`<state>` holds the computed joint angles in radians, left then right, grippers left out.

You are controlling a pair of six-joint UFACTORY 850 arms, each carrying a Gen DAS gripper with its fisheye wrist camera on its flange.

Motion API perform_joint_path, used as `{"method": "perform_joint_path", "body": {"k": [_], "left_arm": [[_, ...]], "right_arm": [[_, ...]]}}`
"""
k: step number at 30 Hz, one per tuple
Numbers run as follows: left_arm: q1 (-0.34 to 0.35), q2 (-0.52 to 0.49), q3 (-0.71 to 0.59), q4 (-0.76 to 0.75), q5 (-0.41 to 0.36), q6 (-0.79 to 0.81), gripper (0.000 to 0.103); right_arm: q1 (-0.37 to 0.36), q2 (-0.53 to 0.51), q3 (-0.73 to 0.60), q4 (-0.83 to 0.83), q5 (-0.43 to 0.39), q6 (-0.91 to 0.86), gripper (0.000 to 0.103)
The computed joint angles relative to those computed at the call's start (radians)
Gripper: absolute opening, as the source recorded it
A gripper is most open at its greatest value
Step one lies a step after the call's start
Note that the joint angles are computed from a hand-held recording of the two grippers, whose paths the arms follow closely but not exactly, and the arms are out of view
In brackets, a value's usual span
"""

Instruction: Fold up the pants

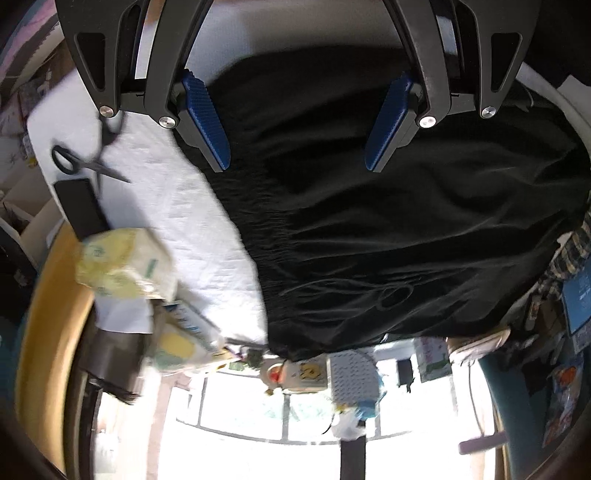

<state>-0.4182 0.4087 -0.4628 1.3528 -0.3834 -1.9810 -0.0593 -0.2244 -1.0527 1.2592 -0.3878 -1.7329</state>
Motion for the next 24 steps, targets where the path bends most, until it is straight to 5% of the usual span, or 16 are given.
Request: {"method": "perform_joint_path", "body": {"k": [4,7,10,14,15,16,17,18,24], "left_arm": [[-0.065,-0.004,0.018,0.003,0.075,-0.009,0.078],[-0.102,-0.063,0.005,-0.074,0.109,0.051,0.078],[-0.149,-0.127,-0.037,-0.049,0.04,0.033,0.078],[-0.171,-0.212,-0.098,-0.067,-0.04,0.059,0.076],[-0.176,-0.223,-0.105,-0.073,-0.054,0.073,0.071],[-0.193,-0.235,-0.114,-0.085,-0.092,0.101,0.044],[-0.194,-0.24,-0.119,-0.087,-0.102,0.127,0.017],[-0.181,-0.233,-0.119,-0.113,-0.069,0.154,0.008],[-0.158,-0.168,-0.107,-0.36,-0.019,0.393,0.002]], "right_arm": [[-0.049,-0.005,-0.007,-0.01,0.023,0.024,0.077],[-0.1,-0.023,-0.024,0.013,-0.042,0.038,0.077],[-0.126,-0.048,-0.04,0.06,-0.124,0.006,0.077],[-0.103,-0.066,-0.034,0.12,-0.136,-0.082,0.073],[-0.088,-0.07,-0.03,0.12,-0.121,-0.095,0.062],[-0.07,-0.067,-0.021,0.137,-0.083,-0.119,0.048],[-0.056,-0.051,0.001,0.19,-0.042,-0.185,0.043],[-0.051,-0.038,0.014,0.205,-0.034,-0.209,0.039],[-0.063,0.028,0.053,0.148,0.01,-0.184,0.032]]}}
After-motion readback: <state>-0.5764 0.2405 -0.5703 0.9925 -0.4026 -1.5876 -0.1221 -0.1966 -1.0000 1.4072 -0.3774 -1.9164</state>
